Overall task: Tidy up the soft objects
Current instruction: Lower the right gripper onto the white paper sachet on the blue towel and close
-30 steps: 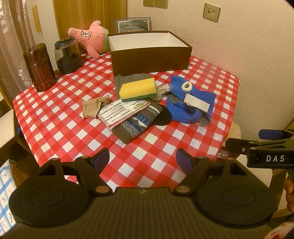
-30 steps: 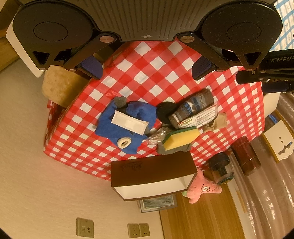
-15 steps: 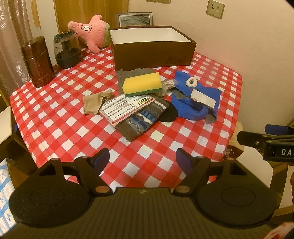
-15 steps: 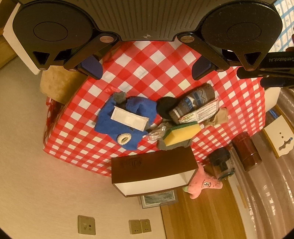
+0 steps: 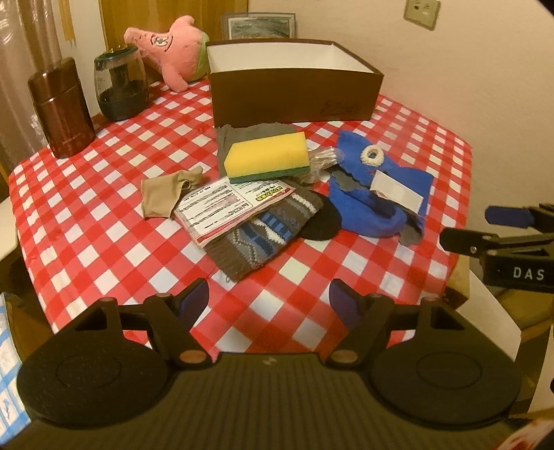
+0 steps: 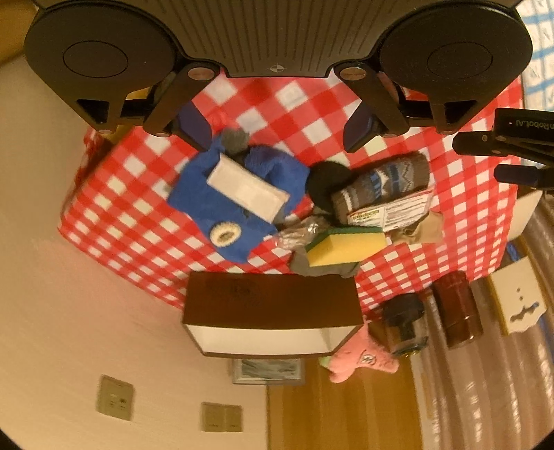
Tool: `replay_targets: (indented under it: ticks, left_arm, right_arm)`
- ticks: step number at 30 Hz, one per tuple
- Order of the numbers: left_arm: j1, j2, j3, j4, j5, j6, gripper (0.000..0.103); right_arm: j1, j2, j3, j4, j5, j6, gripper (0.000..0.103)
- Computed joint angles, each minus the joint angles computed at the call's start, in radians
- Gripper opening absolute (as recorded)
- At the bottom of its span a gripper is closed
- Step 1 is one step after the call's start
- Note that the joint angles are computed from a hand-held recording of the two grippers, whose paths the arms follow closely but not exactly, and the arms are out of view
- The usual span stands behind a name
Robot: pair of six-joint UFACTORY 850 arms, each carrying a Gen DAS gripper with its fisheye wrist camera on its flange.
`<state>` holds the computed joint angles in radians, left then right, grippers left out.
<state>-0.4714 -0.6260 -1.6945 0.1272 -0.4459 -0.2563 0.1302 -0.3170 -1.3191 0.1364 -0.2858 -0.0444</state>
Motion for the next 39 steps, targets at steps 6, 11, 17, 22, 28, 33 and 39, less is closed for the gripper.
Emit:
replay_targets:
  ticks: [6, 11, 17, 22, 28, 33, 39]
  left_arm:
    - [-0.013, -0.104, -0.137, 0.032, -0.060, -0.079, 0.072]
    - [-0.026, -0.189, -0.256, 0.058, -0.127, -0.143, 0.072]
    - [-0.036, -0.280, -0.392, 0.087, -0.205, -0.194, 0.072]
    - [-0.042, -0.346, -0.495, 0.098, -0.267, -0.218, 0.072]
    - [-0.051, -0.411, -0.602, 0.121, -0.325, -0.257, 0.072]
    - [-0.063, -0.445, -0.659, 0.151, -0.366, -0.304, 0.072]
    - [-0.077, -0.482, -0.722, 0.185, -0.423, -0.335, 0.072]
  right_arm:
    - [-0.050, -0.116, -0.120, 0.291, -0.035, -0.440, 0.077]
    - [-0.073, -0.229, -0.238, 0.334, -0.101, -0.618, 0.074]
    - [-0.089, -0.335, -0.345, 0.309, -0.173, -0.727, 0.072]
    - [-0.118, -0.419, -0.459, 0.353, -0.279, -0.770, 0.060]
    - [-0.140, -0.491, -0.554, 0.393, -0.372, -0.819, 0.046]
    - [-0.160, -0.522, -0.598, 0.457, -0.426, -0.904, 0.017]
    - [-0.179, -0.531, -0.624, 0.507, -0.481, -0.985, 0.008]
